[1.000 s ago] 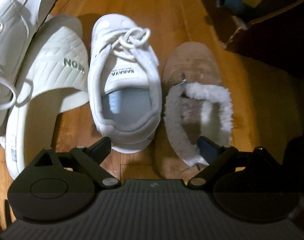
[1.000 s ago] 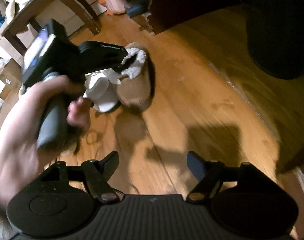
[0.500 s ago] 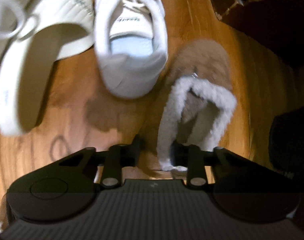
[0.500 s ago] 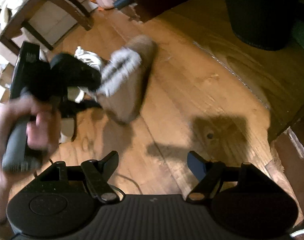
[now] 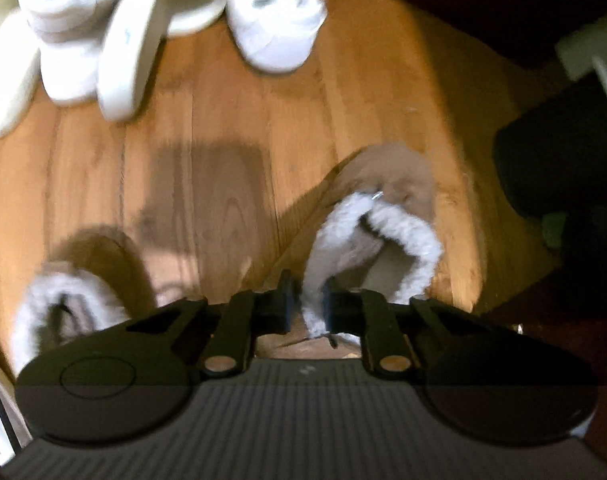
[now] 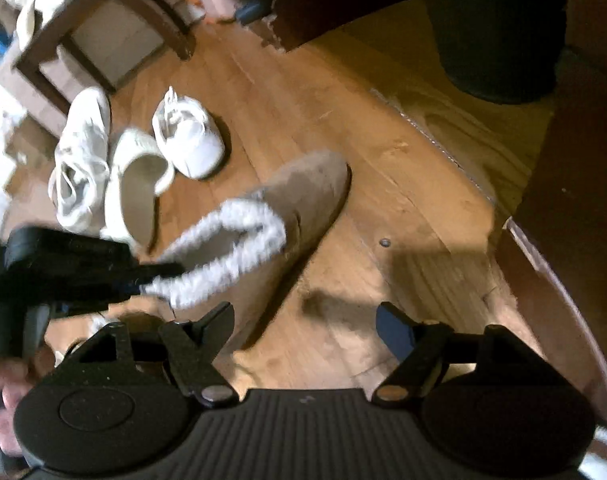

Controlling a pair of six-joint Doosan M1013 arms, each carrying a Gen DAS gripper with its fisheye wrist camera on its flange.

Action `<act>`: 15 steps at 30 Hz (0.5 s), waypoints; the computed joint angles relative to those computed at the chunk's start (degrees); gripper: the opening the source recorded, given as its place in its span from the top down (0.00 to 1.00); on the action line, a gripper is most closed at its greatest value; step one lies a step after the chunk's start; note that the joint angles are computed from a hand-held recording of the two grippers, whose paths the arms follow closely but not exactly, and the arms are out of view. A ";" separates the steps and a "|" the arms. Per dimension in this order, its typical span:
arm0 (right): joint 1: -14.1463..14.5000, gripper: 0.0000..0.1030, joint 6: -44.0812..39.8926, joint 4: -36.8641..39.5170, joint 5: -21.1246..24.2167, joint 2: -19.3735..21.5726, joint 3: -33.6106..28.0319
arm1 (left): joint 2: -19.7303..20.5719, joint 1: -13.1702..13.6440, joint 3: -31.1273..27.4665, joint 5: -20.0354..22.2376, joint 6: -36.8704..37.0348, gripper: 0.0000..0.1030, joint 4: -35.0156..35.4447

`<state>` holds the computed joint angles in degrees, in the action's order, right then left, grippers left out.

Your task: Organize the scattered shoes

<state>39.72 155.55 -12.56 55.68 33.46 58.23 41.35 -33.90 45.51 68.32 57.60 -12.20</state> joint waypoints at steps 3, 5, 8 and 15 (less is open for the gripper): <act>0.94 0.23 -2.51 -3.29 2.99 1.72 -3.05 | -0.32 0.78 0.33 0.46 0.81 0.92 -2.36; 1.36 0.23 -4.71 -5.11 5.14 2.72 -4.69 | -2.14 1.53 2.69 -0.77 1.87 0.89 -5.74; 1.68 0.23 -8.25 -7.38 5.37 3.47 -5.74 | -6.31 1.69 6.95 -3.00 4.53 0.79 -5.02; 1.63 0.41 -32.35 -9.69 6.29 8.63 -12.59 | -14.56 1.96 15.72 -3.04 4.32 0.39 5.56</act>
